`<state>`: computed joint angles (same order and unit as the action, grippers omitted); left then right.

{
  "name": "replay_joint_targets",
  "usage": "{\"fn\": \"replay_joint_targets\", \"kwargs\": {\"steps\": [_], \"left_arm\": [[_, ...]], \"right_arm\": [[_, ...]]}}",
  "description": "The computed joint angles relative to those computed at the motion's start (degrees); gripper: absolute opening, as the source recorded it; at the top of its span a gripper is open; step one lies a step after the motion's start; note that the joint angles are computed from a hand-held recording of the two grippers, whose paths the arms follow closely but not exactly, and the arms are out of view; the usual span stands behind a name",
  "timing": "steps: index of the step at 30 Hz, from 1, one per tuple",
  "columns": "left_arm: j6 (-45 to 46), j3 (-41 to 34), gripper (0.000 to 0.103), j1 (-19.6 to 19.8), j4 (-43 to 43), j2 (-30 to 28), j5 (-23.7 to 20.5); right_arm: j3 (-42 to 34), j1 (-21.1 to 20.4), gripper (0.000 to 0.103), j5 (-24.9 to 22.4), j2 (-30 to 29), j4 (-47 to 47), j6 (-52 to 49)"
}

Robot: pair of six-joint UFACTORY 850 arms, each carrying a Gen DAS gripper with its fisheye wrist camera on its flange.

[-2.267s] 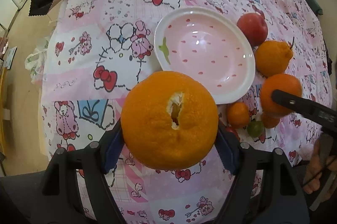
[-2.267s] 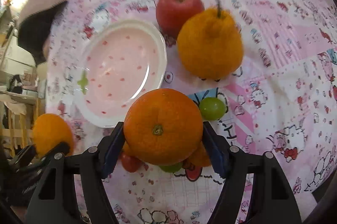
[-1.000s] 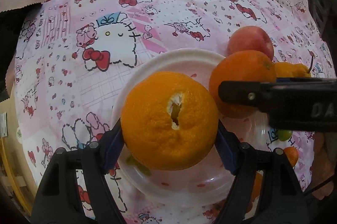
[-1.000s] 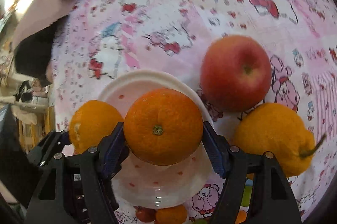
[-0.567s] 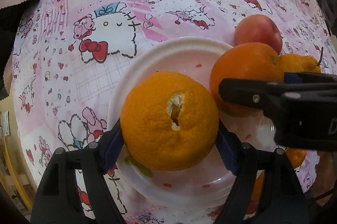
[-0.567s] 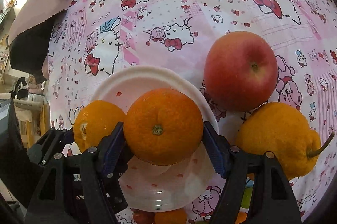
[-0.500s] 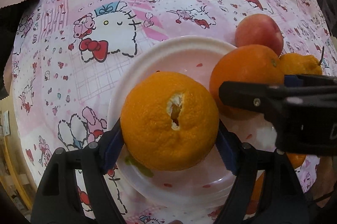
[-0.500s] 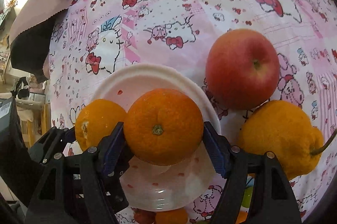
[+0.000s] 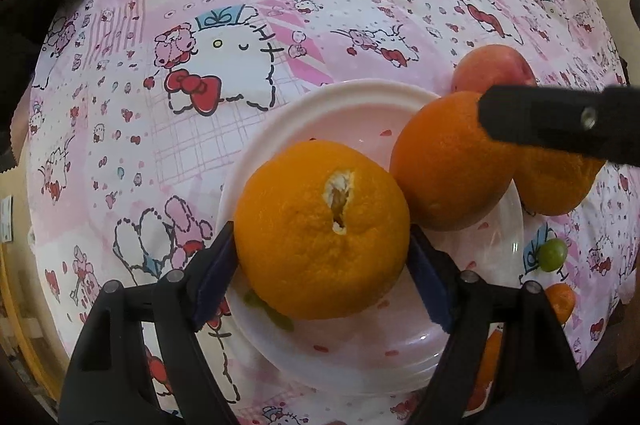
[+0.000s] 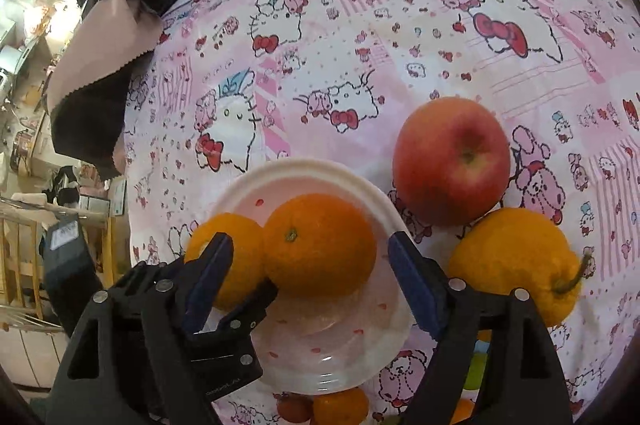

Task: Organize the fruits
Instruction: 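Carry both oranges onto the pink plate and open both tools, then grasp the pear-shaped stemmed orange with the right tool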

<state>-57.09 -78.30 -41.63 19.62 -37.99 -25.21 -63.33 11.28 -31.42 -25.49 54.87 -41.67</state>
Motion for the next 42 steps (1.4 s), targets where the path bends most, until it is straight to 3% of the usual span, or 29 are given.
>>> {"fn": "replay_joint_targets", "kwargs": {"steps": [3, 6, 9, 16, 21, 29, 38, 42], "left_arm": [[-3.08, -0.16, 0.08, -0.27, 3.46, -0.04, -0.22], [-10.91, -1.82, 0.096, -1.72, 12.01, -0.75, -5.68], [-13.92, -0.34, 0.103, -2.02, 15.38, 0.52, -3.73], [-19.21, 2.7, 0.103, -1.99, 18.99, 3.37, -0.79], [-21.63, 3.75, 0.103, -2.12, 19.59, 5.24, -1.05], [-33.8, 6.96, 0.103, -4.46, 30.74, 11.49, -3.86], [-37.87, 10.62, 0.103, -5.01, 30.99, 16.5, -4.84], [-40.77, 12.0, 0.103, -6.34, 31.89, 18.09, -8.21]], "right_arm": [[0.03, -0.1, 0.083, -0.01, 0.08, 0.42, 0.19], [0.1, -0.03, 0.082, -0.29, 0.2, -0.77, 0.9], [0.27, 0.0, 0.083, 0.06, 0.88, -1.7, 1.31], [0.67, -0.76, 0.083, 0.22, 2.28, -0.36, 0.42], [1.54, -0.82, 0.083, 0.64, 3.88, -2.83, 1.56], [5.1, -4.1, 0.083, 1.04, 10.4, 2.43, -3.03], [9.43, -9.82, 0.083, 0.17, 14.83, 5.21, -3.23], [11.3, -11.31, 0.083, -0.07, 16.27, 5.48, -3.31]]}}
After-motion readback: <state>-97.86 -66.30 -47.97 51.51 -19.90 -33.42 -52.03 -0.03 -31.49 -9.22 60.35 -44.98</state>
